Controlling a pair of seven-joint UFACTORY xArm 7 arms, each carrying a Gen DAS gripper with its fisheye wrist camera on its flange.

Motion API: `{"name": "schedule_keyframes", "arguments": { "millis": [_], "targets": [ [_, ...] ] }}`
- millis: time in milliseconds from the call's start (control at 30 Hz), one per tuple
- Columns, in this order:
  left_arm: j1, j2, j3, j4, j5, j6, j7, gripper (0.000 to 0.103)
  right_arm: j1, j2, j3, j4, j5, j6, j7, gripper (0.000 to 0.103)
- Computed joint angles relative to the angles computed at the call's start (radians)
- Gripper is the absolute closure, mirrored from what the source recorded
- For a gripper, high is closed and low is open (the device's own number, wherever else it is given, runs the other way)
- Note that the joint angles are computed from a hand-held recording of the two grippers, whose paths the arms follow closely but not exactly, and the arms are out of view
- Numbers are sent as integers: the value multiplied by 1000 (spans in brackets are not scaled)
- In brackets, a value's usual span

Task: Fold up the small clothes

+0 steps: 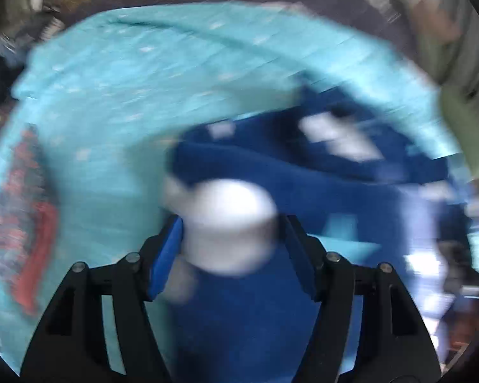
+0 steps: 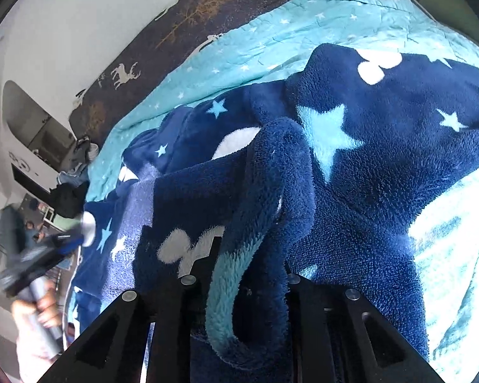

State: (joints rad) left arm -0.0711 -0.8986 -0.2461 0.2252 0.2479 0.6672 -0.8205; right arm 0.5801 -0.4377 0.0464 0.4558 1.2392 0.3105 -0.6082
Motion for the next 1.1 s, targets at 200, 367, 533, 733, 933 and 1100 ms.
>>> {"name": "schedule_keyframes", "arguments": {
  "millis": [200,367,533,733,933,1100],
  "targets": [
    [31,-153,61,-99,-55,-6,8,14,5,-5,-1,-5,38,-5,-44,81],
    [-35,-248,-68,-37,-3,174,-25,17,-75,-76,50,-35,-171,40,140,77],
    [-143,-347,-75,2,-18,237,10,17,-251,-339,158,-169,-471,26,400,45],
    [-199,-253,-117,71,-50,242,21,17,-338,-454,-16,-209,-587,176,477,44],
    [-220,-135,-165,139,-60,221,-16,17,-359,-504,-48,-234,-720,193,532,44],
    [-235,-27,-169,170,-57,156,-59,17,-303,-452,-154,-188,-776,199,507,40]
  ]
}}
